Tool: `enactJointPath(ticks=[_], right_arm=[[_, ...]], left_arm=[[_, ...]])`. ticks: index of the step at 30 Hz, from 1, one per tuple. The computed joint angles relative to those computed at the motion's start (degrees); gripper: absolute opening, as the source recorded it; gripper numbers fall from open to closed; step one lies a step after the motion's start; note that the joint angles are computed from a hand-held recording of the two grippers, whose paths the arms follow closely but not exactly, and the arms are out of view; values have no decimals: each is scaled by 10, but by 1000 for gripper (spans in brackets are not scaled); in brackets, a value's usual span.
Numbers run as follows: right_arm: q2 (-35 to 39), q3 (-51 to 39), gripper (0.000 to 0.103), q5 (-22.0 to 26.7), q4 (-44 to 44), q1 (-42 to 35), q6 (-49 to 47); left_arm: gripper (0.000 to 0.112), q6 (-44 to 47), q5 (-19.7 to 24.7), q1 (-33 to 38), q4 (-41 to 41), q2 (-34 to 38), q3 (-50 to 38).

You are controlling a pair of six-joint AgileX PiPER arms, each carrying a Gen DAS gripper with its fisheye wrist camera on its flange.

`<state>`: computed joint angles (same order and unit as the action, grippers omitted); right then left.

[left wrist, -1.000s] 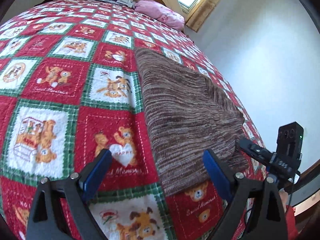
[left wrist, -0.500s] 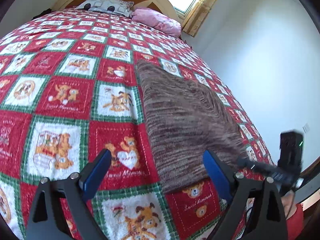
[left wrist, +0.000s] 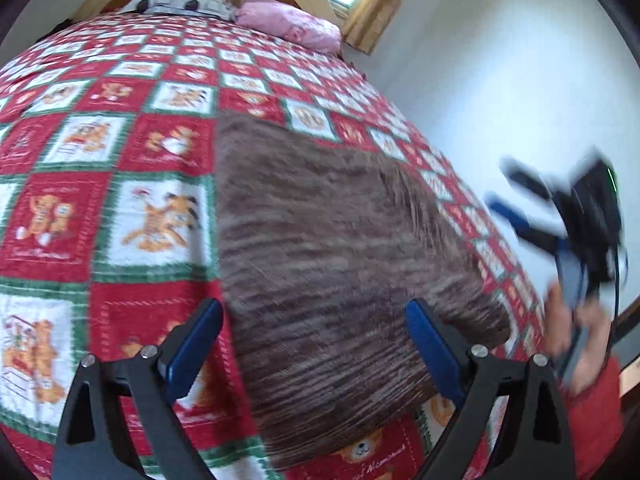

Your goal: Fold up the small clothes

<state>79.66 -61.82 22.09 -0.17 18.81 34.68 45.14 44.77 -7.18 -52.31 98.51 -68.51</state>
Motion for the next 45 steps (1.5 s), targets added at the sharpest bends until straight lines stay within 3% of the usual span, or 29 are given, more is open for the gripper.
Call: enactJointPath(ticks=[2,4,5,6,7,8,10,13,15,20,24,25,27,28,32,36,39,41,43,44,45], right_arm=[[79,-74,80,42,43,-29,-59],[168,-163,74,101,18,-31,-50],[203,-201,64,127,6,-28,-51],[236,-237,38,155,-15,-21,-52],[278,-285,26,199,-58,-5,-47],[302,-311,26,221,-103,8,-24],[320,-321,26,213,-175,18,38],[342,-322,26,217,-214,-3,79],[302,-265,26,157,-171,-24,72],[141,-108,26,80,-246,22,146],[69,-47,26,83,-285,104,173],[57,-26,26,72,-260,118,159],[71,-14,26,102,-212,140,138],[81,-1,26,109,-222,149,156],[14,110,27,53,-344,178,332],[-56,185,39,20,-323,177,374],[-95,196,40,45,-307,194,368],[-110,184,40,74,-294,201,362],[-135,178,42,63,-284,181,358],[-149,183,47,33,-266,159,347],[-159,191,65,-12,-226,126,321]], left_arm=[[95,-19,-20,-16,24,-1,14],[96,-23,-38,-25,32,-4,36],[98,-16,-64,-33,35,-14,55],[100,-10,-84,-43,44,-25,71],[102,-13,-93,-52,59,-31,76],[103,-22,-94,-58,76,-32,75],[103,-34,-95,-65,94,-32,73],[103,-23,-82,-57,90,-34,73],[103,-5,-75,-52,75,-36,78],[103,25,-71,-41,44,-46,95],[103,25,-71,-41,37,-42,91],[103,28,-69,-38,35,-45,94],[103,31,-59,-30,36,-52,99],[103,29,-51,-25,43,-58,101],[103,50,-36,-13,52,-86,123],[103,71,-2,19,43,-112,131],[103,68,40,61,21,-105,103],[103,48,47,75,11,-84,66],[103,11,44,76,16,-53,17],[103,-6,42,74,17,-37,-9],[103,-15,39,68,13,-21,-28]])
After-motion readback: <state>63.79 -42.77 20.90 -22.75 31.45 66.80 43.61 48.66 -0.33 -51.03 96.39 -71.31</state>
